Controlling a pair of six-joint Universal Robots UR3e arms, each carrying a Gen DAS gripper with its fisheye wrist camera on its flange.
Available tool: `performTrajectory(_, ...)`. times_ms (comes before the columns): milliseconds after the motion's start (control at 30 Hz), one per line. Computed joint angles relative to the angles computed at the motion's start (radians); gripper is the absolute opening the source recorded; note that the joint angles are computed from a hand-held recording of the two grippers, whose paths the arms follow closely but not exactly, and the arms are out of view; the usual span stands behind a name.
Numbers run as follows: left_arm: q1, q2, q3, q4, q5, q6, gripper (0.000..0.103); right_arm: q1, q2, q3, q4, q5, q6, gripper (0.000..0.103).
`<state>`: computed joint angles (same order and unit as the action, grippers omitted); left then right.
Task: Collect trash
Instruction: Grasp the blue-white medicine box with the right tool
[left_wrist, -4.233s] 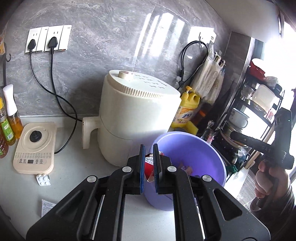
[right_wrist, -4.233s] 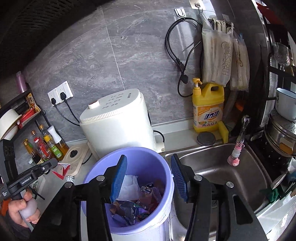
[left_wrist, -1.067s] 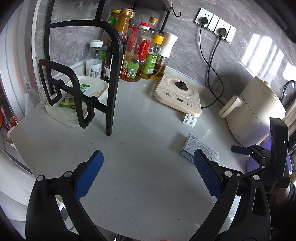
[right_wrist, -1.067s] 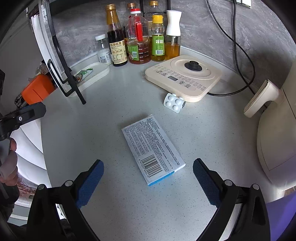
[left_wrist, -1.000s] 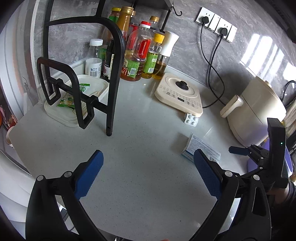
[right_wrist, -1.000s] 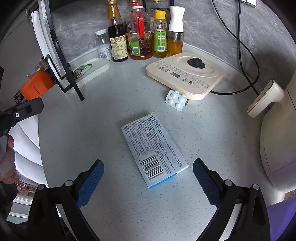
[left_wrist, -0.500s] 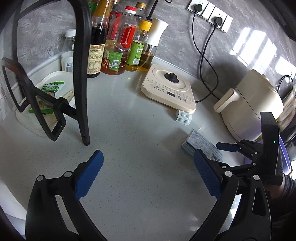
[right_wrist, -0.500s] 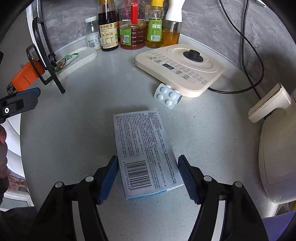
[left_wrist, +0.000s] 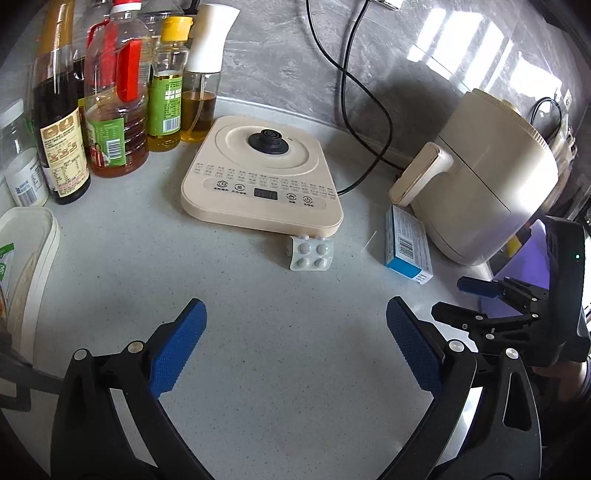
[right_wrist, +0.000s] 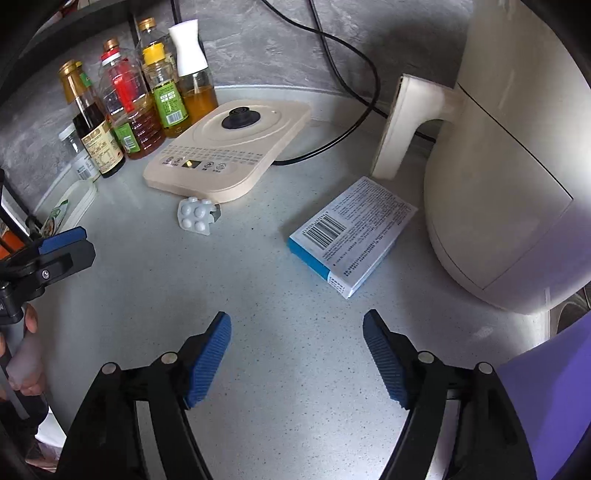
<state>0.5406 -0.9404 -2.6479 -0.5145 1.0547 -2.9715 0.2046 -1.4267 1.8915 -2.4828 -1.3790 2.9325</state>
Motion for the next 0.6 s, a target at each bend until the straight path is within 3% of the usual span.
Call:
performTrajectory(133,-0.097,-0.281,0.040,0.287,0.030,-0.064,0.097,-0.001,0.058,-0.052,-0.010,-0.021,0.071,0.072)
performTrajectory(233,-0.149,-0.450,0.103,0.406,0.047,-0.106,0.096,0.019,0.097,-0.094,-0.044,-0.064,0.112,0.073)
performTrajectory(467,-0.243,-0.701,0.242,0.532,0.113,-0.165,0.085,-0.008,0.128,-0.128,-0.036,-0.073,0.149,0.073)
performTrajectory(600,-0.285,-0.791,0.302,0.554,0.157,-0.203,0.069,-0.022,0.146,-0.160,-0.007,-0.052,0.167,0.073)
